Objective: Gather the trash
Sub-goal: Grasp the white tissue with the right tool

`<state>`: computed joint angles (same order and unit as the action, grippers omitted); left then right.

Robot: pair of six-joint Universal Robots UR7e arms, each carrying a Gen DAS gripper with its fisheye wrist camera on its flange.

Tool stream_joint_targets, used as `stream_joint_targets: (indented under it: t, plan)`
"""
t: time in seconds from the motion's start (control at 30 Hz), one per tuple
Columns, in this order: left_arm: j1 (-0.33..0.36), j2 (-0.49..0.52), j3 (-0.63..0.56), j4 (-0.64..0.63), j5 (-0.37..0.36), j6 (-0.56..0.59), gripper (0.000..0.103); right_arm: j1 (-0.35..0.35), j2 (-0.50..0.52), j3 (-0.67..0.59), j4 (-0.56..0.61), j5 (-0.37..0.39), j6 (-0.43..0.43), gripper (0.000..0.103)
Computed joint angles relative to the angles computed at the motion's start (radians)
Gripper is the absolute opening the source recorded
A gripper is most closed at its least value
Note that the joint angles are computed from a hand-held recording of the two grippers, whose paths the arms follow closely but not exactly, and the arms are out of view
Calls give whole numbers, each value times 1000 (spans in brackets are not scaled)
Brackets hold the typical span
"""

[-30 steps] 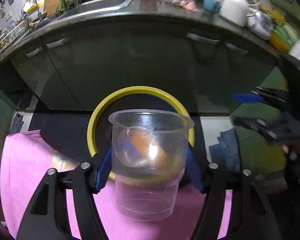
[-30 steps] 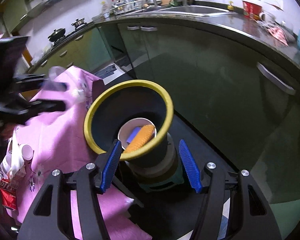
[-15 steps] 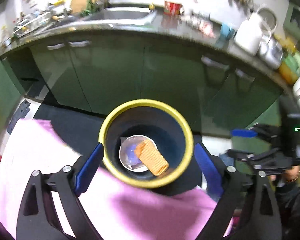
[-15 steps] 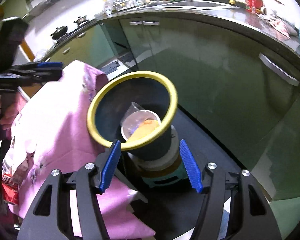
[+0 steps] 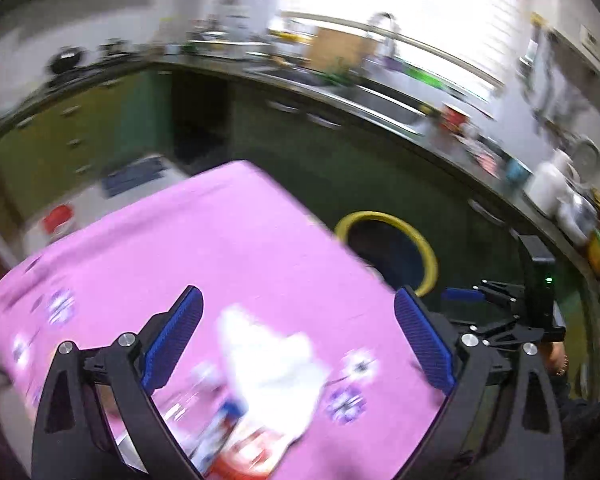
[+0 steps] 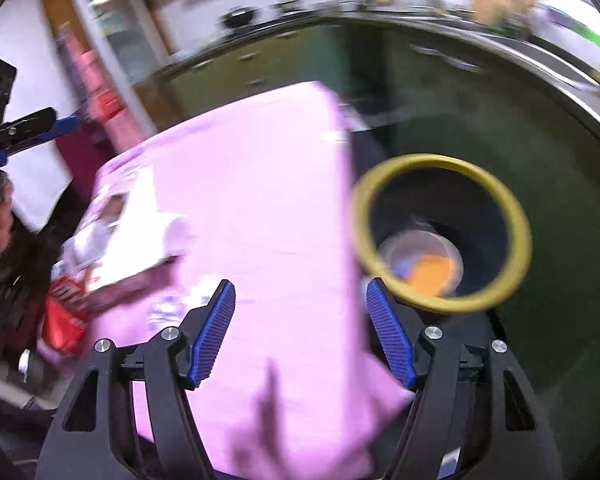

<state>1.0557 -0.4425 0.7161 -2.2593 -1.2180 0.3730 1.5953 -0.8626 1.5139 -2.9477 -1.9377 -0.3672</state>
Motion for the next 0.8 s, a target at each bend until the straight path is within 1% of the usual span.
stream_joint_targets:
  t: [0.07,0.17,0.23,0.27,0.4,0.43,0.5,0.63,0.7,0.73,0.8]
  plan:
    - [11,-88,143,-102,28,-30,92,19,42,-51,56,31,-30,68]
    - [27,-185,298,-206,56,-79,93,48,114,-142,131,66,-86,68]
    - [36,-222,354,-246,71,-103,93,68,170,-210,161,75,-120,68]
    - [40,-242,387,-271,79,-116,93,81,212,-268,188,72,-143,68]
    - [56,-320,518,-365,92,-163,93,103,315,-431,278,68,-178,68]
    - [60,-333,540,-379,88,-173,93,106,333,-461,296,65,-182,68]
    - [66,-355,569,-390,81,-190,93,114,395,-562,360,54,-183,68]
    - [72,-384,616,-425,83,-210,93,123,503,-749,499,30,-157,68]
    - [72,-391,630,-438,89,-211,94,121,521,-785,527,26,-152,67]
    - [71,-392,635,-440,92,-211,94,124,539,-811,536,17,-152,66]
    - [69,-395,648,-446,104,-212,96,126,548,-827,545,11,-150,52]
